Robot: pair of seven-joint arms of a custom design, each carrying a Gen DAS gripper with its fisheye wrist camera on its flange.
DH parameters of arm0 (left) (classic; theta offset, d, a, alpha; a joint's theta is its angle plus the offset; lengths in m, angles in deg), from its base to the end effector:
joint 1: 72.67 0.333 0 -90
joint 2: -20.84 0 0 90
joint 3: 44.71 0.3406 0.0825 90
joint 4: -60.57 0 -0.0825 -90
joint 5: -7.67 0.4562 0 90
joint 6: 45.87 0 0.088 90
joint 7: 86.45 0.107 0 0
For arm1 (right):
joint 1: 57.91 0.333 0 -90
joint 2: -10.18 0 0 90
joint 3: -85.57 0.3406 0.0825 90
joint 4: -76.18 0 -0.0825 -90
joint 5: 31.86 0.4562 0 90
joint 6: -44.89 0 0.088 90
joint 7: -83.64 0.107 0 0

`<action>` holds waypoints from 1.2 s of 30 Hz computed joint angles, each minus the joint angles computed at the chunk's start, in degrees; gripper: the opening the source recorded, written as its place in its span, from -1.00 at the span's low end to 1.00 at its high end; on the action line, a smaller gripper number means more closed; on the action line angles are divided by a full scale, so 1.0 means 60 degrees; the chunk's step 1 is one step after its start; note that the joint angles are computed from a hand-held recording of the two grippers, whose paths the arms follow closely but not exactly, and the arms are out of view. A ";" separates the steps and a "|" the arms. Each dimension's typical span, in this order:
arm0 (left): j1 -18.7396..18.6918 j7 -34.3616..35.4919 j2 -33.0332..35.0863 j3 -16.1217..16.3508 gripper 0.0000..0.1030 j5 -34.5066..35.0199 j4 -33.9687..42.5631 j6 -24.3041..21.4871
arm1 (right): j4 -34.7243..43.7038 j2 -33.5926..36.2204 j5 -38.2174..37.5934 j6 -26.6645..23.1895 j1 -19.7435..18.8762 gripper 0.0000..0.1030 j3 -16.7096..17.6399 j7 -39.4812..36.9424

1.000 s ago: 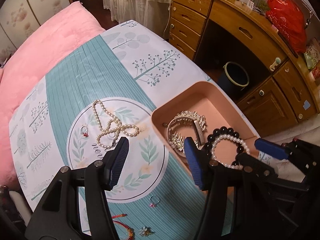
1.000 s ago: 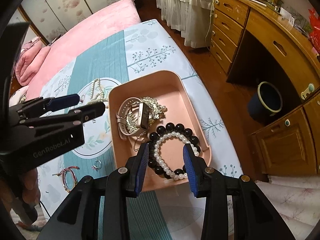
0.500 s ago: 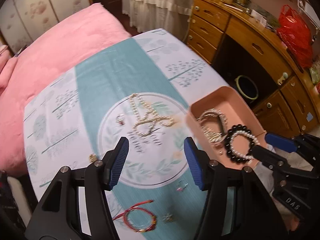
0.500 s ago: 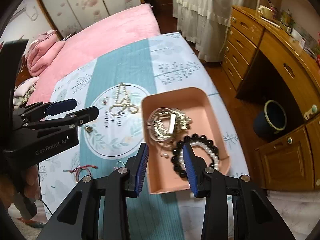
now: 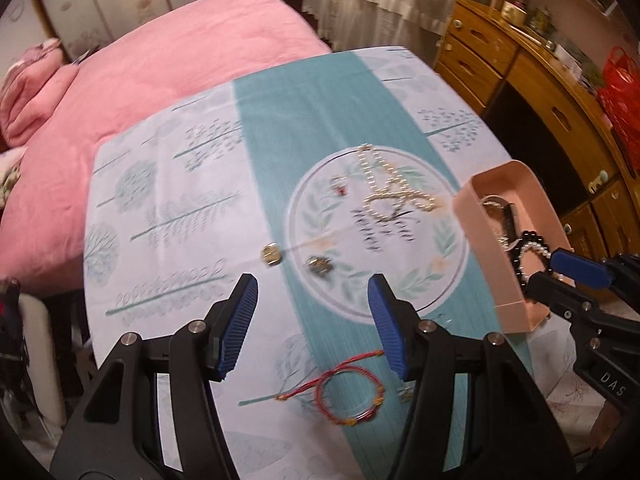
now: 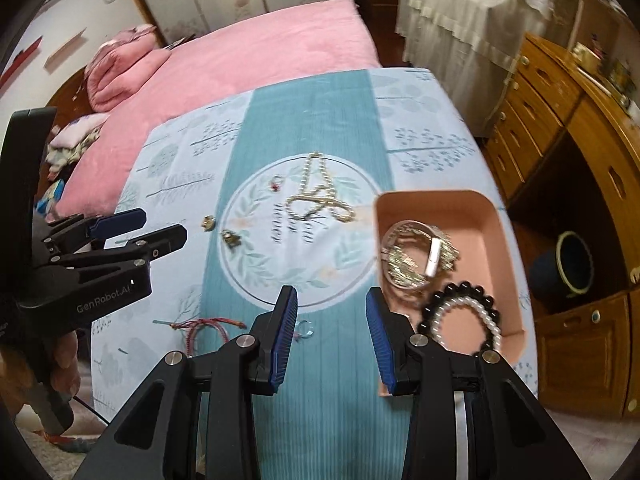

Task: Organize jewelry
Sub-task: 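Withdraw both tools from the box toward the remaining jewelry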

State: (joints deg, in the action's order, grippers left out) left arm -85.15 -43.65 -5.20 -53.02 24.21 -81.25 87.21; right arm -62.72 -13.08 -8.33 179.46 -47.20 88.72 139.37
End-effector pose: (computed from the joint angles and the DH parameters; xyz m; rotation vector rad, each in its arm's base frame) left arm 0.4574 -0.1701 0.4738 -2.2299 1.6460 -0.3165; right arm 0.4905 0.1280 0.4834 -2.3812 1.2594 -0.1226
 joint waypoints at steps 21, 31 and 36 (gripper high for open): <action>0.0610 -0.1248 -0.1575 0.0418 0.06 0.0048 -0.1751 -0.0658 | 0.0928 0.1555 0.0150 0.0238 0.0833 -0.30 0.0339 -0.0191; 0.0725 -0.0706 -0.0787 0.0853 0.06 -0.0291 -0.1759 0.0228 | 0.1602 0.2597 0.0611 0.0131 0.1036 -0.30 0.0257 -0.0747; 0.0802 0.0172 -0.0110 0.0968 0.06 -0.0577 -0.1457 0.0584 | 0.1806 0.3070 0.0946 0.0154 0.1312 -0.30 0.0407 -0.1281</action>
